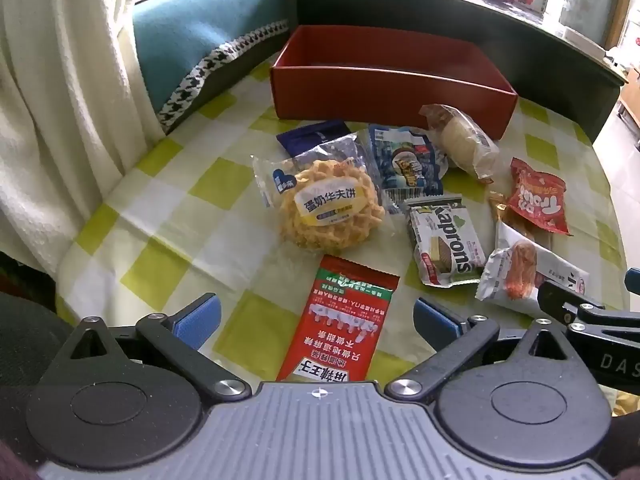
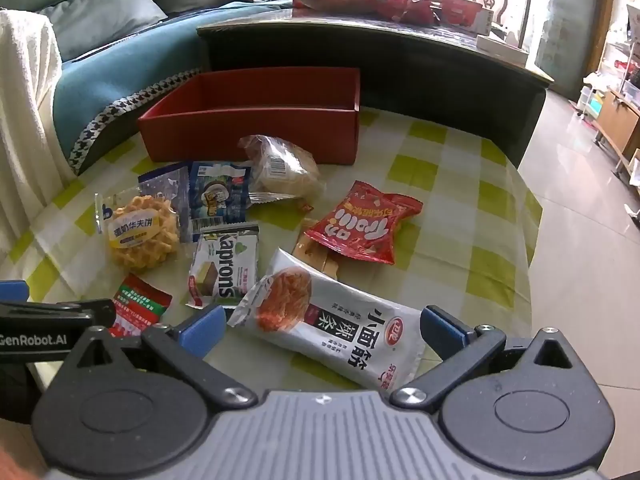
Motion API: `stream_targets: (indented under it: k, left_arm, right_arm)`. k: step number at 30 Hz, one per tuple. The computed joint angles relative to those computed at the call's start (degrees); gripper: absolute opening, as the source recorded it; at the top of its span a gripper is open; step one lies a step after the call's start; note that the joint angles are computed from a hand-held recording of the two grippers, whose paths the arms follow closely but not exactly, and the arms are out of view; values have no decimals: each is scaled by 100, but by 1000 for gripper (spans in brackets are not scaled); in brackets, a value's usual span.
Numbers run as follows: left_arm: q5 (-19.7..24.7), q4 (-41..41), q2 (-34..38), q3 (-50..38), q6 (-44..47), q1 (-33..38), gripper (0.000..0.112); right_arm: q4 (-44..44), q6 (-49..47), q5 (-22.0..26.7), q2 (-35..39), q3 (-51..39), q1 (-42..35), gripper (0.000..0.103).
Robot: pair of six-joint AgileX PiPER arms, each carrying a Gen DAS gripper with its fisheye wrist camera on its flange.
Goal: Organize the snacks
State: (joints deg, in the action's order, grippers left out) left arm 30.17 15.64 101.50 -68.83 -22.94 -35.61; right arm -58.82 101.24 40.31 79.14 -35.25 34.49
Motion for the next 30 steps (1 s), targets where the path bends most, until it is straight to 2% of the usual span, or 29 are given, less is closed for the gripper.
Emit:
stream_targets:
  k: [7,10,30]
  left_arm:
    - [-21,-101,-55,71,201,82,103]
    - [-10,175,14,82,-84,-17,103]
    - [23,112,39,75,5,-25,103]
  right_arm:
    - [103,-110,-18,30,-17,-14,103]
    - [160,-225,-83,61,-42,-87,103]
    - [174,-296,-178,100,-31,-122,103]
